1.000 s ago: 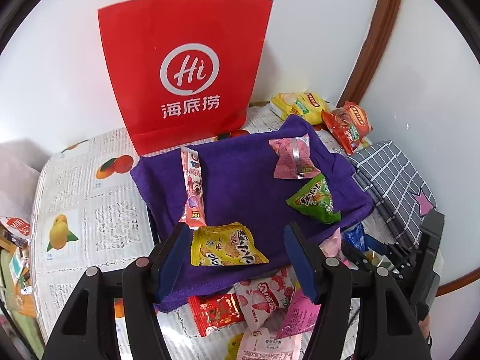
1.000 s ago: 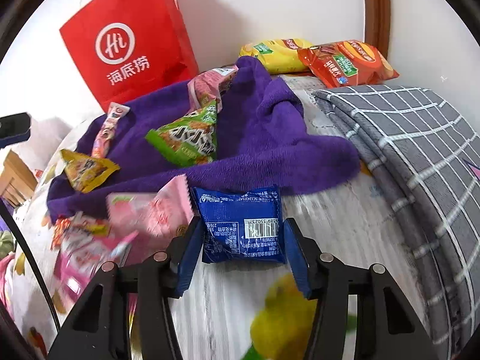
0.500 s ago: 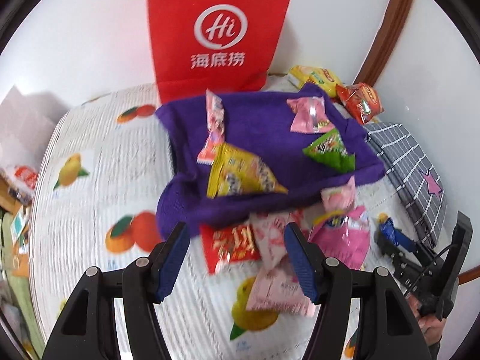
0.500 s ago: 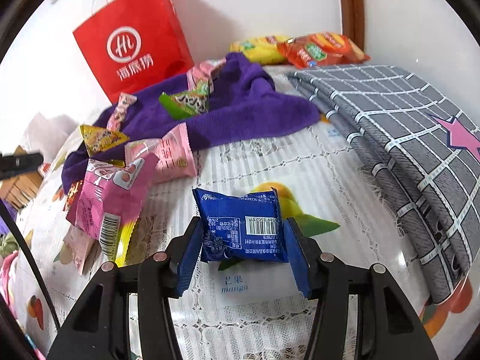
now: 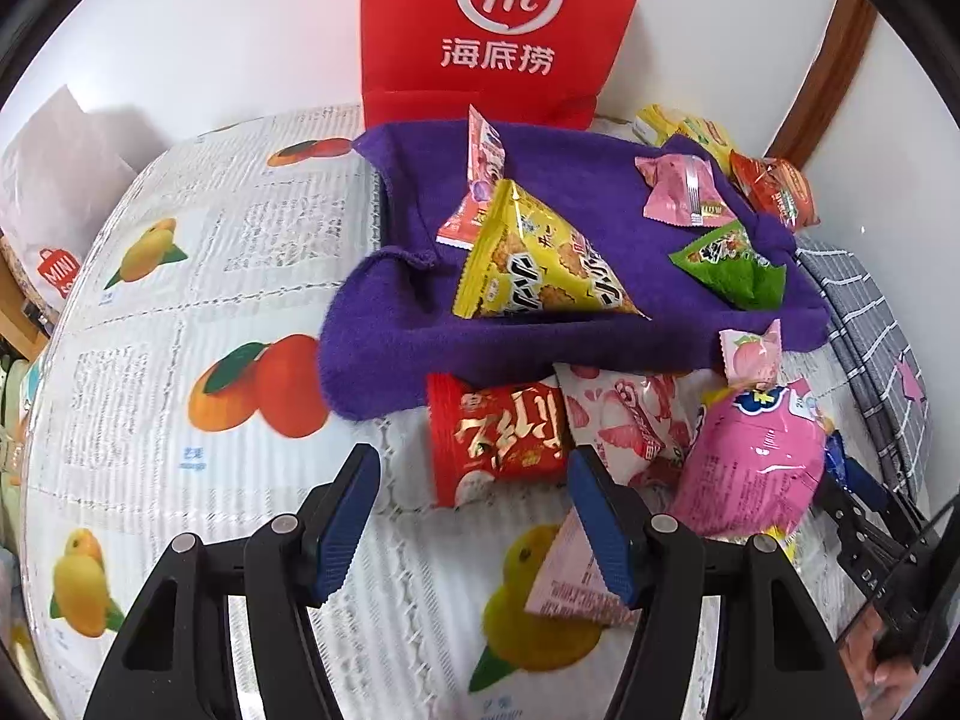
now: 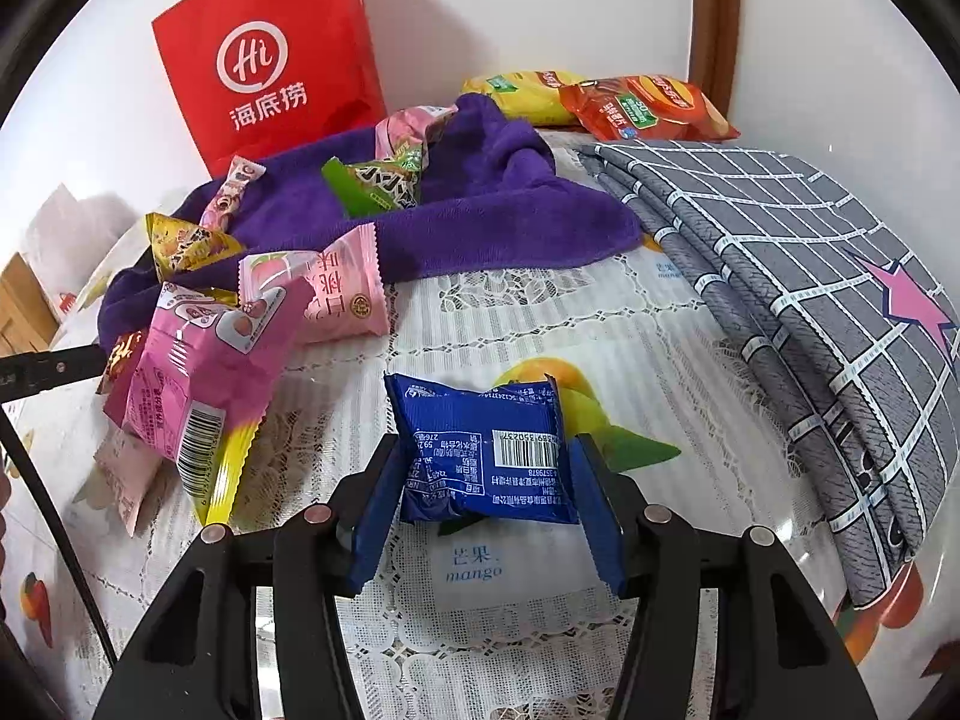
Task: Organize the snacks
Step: 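Grasp the red snack packet with the left tool while the right tool holds the blue packet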
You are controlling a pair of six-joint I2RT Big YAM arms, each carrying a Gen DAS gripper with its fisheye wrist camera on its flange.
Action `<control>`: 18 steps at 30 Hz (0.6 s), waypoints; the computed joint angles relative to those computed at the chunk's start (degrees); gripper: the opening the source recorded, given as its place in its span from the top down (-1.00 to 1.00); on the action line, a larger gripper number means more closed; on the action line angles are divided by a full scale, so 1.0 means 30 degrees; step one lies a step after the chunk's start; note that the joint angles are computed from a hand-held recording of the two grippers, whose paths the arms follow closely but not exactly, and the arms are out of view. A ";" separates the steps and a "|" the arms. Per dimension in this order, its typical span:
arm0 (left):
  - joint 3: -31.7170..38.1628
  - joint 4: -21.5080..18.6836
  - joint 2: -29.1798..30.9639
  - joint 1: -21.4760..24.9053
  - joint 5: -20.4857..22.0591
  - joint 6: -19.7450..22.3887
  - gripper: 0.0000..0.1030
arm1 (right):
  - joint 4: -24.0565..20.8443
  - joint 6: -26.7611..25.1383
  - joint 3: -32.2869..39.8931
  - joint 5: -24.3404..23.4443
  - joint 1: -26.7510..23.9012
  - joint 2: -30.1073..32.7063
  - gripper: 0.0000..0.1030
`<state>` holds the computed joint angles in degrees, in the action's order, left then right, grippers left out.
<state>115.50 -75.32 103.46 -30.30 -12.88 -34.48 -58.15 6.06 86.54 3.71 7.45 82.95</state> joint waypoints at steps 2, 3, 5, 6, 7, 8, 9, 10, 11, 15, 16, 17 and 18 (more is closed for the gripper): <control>0.0427 -0.0296 0.0431 -0.0044 -0.0141 -0.0095 -0.22 | 0.0191 0.0168 -0.0166 -0.0643 -0.0269 -0.0137 -0.09; 0.0511 -0.0338 0.0547 -0.0081 -0.0235 -0.0145 -0.22 | 0.0272 0.0251 -0.0226 -0.0941 -0.0390 -0.0187 -0.09; 0.0930 -0.0490 0.0935 -0.0123 -0.0411 -0.0156 -0.22 | 0.0391 0.0402 -0.0289 -0.1384 -0.0555 -0.0240 -0.09; 0.1164 -0.0626 0.1149 -0.0128 -0.0495 -0.0192 -0.22 | 0.0395 0.0430 -0.0270 -0.1418 -0.0555 -0.0228 -0.09; 0.1390 -0.0778 0.1353 -0.0132 -0.0573 -0.0219 -0.22 | 0.0396 0.0436 -0.0255 -0.1412 -0.0544 -0.0211 -0.09; 0.1485 -0.0817 0.1460 -0.0146 -0.0643 -0.0256 -0.22 | 0.0392 0.0412 -0.0260 -0.1381 -0.0538 -0.0211 -0.09; 0.1515 -0.0784 0.1522 -0.0159 -0.0701 -0.0285 -0.22 | 0.0383 0.0387 -0.0264 -0.1360 -0.0541 -0.0217 -0.09; 0.1561 -0.0736 0.1600 -0.0180 -0.0735 -0.0278 -0.22 | 0.0383 0.0372 -0.0262 -0.1369 -0.0543 -0.0212 -0.11; 0.1659 -0.0730 0.1719 -0.0197 -0.0714 -0.0228 -0.23 | 0.0400 0.0364 -0.0278 -0.1459 -0.0573 -0.0220 -0.12; 0.1847 -0.0722 0.2085 -0.0314 -0.0853 -0.0167 -0.36 | 0.0519 0.0481 -0.0339 -0.1871 -0.0696 -0.0251 -0.13; 0.1724 -0.0609 0.2049 -0.0357 -0.0995 -0.0064 -0.38 | 0.0560 0.0528 -0.0365 -0.1969 -0.0724 -0.0268 -0.13; 0.1554 -0.0494 0.1949 -0.0379 -0.1068 0.0004 -0.40 | 0.0602 0.0579 -0.0391 -0.2099 -0.0770 -0.0288 -0.13; 0.1314 -0.0473 0.1780 -0.0378 -0.1188 0.0019 -0.40 | 0.0639 0.0632 -0.0409 -0.2214 -0.0805 -0.0300 -0.13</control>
